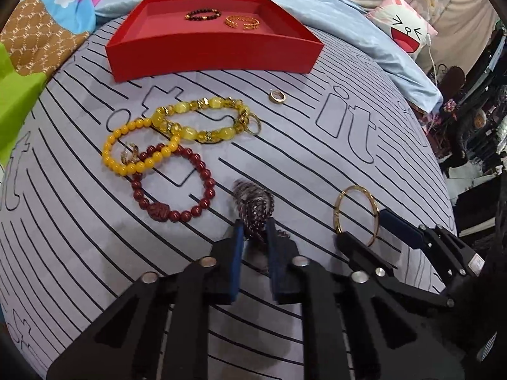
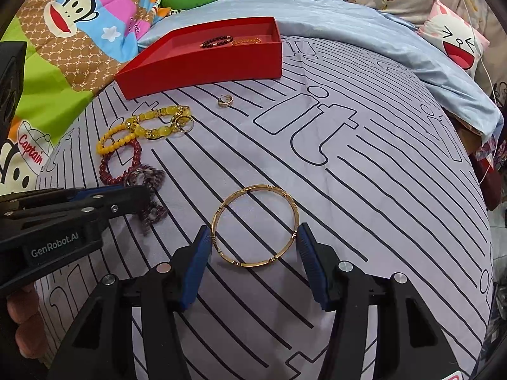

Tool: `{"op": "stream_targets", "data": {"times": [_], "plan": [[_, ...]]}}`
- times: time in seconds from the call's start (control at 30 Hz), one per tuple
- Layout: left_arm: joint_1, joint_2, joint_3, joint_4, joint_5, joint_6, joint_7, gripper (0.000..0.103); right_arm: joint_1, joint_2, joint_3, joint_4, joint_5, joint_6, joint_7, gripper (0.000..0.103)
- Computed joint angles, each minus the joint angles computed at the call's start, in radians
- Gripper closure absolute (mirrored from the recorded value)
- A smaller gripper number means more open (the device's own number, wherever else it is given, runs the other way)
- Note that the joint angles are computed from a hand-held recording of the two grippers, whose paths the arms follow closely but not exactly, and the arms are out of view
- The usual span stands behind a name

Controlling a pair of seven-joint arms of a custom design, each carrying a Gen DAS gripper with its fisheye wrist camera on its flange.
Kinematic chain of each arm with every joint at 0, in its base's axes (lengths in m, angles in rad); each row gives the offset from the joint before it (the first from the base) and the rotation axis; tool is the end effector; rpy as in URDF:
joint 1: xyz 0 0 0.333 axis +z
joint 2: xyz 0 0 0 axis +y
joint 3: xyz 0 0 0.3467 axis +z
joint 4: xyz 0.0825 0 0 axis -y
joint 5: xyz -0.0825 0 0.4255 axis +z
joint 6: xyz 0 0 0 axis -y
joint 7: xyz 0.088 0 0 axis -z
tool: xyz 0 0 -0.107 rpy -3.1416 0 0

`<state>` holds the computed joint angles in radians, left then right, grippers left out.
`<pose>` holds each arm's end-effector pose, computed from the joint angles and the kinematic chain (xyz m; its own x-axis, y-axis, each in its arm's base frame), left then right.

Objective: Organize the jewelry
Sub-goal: 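Grasp the purple beaded strand with the left tool while the right tool grips the thin bangle, then lift both held pieces and carry them over the red tray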

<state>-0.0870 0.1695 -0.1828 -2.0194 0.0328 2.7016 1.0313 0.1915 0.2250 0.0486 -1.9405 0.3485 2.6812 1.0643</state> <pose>0.6402 -0.1733 0.4332 0.1868 -0.9483 0.2567 -0.8615 -0.2837 -0.4212 0.6680 0.1506 0.4313 0.4628 -0.8856 -0.0402 -0.7603 -0.3732 -0.5317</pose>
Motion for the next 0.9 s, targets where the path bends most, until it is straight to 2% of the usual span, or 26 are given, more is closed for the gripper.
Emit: {"op": "stream_targets", "data": {"times": [0.17,0.33,0.8,0.9], "plan": [[0.012,-0.012,-0.008,-0.023,-0.05,0.023,0.032,0.092,0.001,-0.001,-0.001,0.0,0.0,-0.002,0.002,0.049],[0.013,-0.029,-0.003,-0.04,-0.051,0.035,0.038,0.094,-0.001,-0.004,0.001,0.0,0.009,-0.006,0.004,0.05],[0.006,-0.073,0.018,-0.072,0.025,0.047,-0.006,0.095,-0.003,-0.01,0.004,0.005,0.037,-0.013,-0.012,0.05],[0.008,-0.072,0.019,-0.075,0.024,0.035,-0.009,0.095,-0.011,0.005,0.009,0.026,0.057,-0.061,-0.03,0.049]]}}
